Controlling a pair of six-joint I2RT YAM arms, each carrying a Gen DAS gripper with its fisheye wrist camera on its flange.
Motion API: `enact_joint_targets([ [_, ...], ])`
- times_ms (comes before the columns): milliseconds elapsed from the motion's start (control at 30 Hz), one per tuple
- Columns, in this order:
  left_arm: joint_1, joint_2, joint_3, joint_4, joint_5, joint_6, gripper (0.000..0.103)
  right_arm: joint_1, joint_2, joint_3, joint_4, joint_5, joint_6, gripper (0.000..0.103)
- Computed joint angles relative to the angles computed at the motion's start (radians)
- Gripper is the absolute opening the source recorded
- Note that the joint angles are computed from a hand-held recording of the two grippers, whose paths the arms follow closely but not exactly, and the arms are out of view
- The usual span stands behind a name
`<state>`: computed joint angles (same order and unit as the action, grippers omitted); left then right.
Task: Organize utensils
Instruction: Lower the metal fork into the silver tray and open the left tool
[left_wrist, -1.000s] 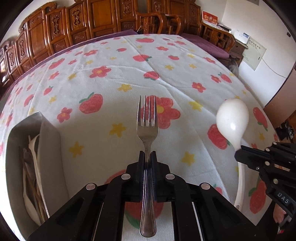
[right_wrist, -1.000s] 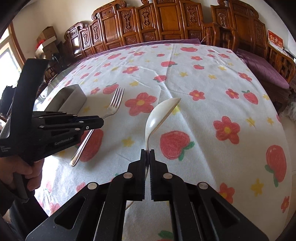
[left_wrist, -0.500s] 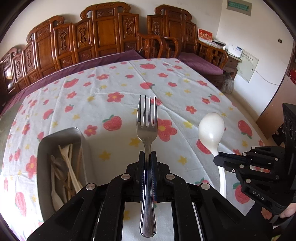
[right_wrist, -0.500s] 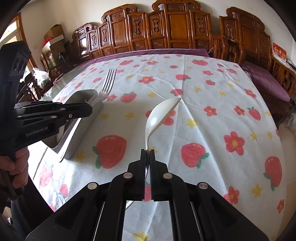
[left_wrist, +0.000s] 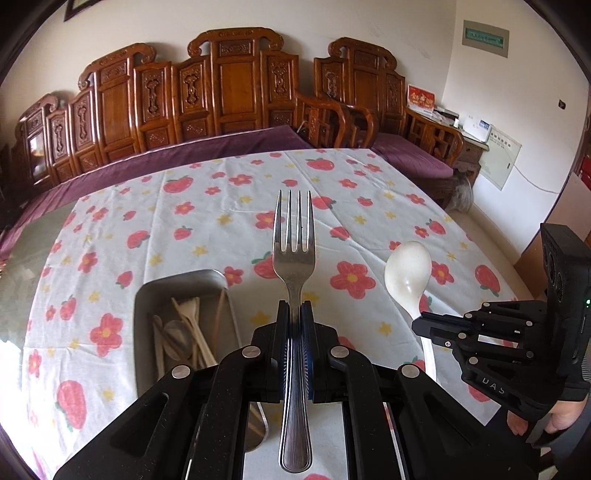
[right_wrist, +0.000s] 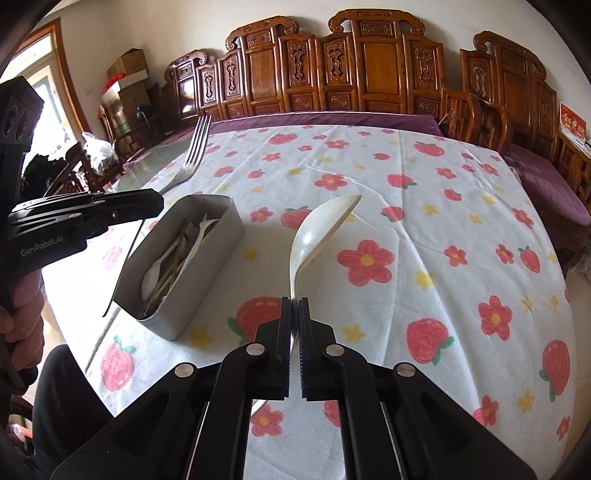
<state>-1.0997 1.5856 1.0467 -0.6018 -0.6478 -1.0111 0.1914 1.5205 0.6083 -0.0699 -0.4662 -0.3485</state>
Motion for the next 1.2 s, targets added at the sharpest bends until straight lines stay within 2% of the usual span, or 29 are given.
enact_joint_targets([
  [267,0.008,-0.103,-0.061,-0.05,-0.029,-0.027,0.006,0.076,-0.026,0.01,0.002,0.023,0.052,0.005],
  [500,0.039,-0.157,-0.135,-0.037,-0.023,-0.035,0.006,0.114,-0.03,0.029,0.001,0.034,0.081,0.005],
  [833,0.145,-0.134,-0.313,0.107,0.086,-0.043,0.006,0.136,-0.009,0.051,0.006,0.033,0.097,0.005],
  [1200,0.221,-0.062,-0.375,0.23,0.148,-0.003,0.006,0.141,0.032,0.067,0.018,0.034,0.101,0.005],
])
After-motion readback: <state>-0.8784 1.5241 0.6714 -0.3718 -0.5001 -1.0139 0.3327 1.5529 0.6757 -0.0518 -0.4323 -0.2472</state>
